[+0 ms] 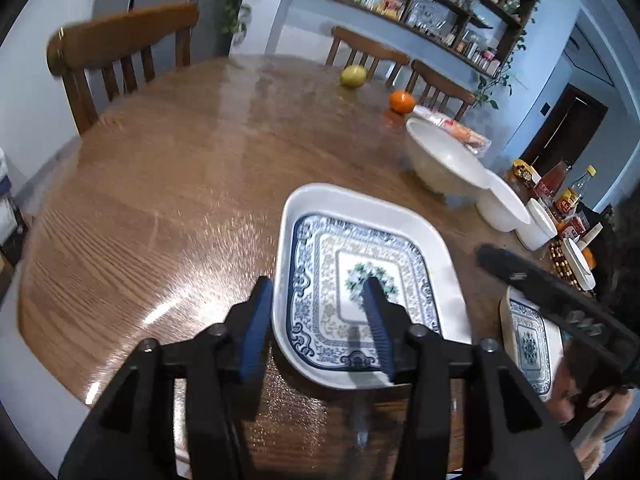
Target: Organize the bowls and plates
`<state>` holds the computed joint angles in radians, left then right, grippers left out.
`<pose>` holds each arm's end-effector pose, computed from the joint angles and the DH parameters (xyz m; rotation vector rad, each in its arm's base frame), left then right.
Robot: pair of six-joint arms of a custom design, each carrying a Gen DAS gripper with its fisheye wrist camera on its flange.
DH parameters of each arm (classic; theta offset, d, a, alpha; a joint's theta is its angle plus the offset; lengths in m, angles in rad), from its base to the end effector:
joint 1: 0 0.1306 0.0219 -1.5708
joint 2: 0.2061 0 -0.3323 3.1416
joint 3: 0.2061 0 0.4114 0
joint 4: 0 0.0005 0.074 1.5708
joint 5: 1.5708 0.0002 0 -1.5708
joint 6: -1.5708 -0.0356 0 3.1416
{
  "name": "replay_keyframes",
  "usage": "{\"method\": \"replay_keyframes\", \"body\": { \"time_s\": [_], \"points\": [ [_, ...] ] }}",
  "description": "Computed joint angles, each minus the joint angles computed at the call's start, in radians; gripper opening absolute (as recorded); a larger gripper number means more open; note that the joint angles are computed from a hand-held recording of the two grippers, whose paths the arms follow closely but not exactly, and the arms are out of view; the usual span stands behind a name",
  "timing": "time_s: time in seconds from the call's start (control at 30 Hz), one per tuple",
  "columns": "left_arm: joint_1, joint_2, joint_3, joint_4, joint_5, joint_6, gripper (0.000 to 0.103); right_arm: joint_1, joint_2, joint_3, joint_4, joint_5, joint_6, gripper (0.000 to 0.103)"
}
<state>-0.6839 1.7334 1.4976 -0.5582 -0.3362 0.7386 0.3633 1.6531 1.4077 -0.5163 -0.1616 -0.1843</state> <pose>0.4853 -0.3811 0.2676 -0.2250 2.3205 -0.3222 0.5537 0.2161 0.2738 -0.2930 2.3480 0.4581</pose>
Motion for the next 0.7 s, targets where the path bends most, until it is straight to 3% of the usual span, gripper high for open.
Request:
{"method": "replay_keyframes", "body": {
  "time_s": [0.03,0.1,0.27,0.47,0.7],
  "points": [
    [-0.006,-0.012,-0.009,0.021,-0.011,-0.007,0.053,-0.013,-0.051,-0.056,0.046,0.023,-0.016,0.064],
    [-0.016,-0.024,-0.015,0.050,-0.009,-0.020,0.059,-0.039,-0.131,-0.141,0.109,0.051,-0.049,0.075],
    [-0.057,0.008,0.046,0.066,-0.009,-0.088,0.064,-0.095,-0.255,-0.262,0.140,0.078,-0.100,0.076],
    [-0.110,0.134,0.212,0.018,0.065,-0.188,0.065,-0.135,-0.350,-0.375,0.156,0.113,-0.124,0.076],
    [-0.141,0.254,0.355,-0.052,0.130,-0.237,0.065,-0.181,-0.390,-0.449,0.154,0.124,-0.184,0.076]
  ]
}}
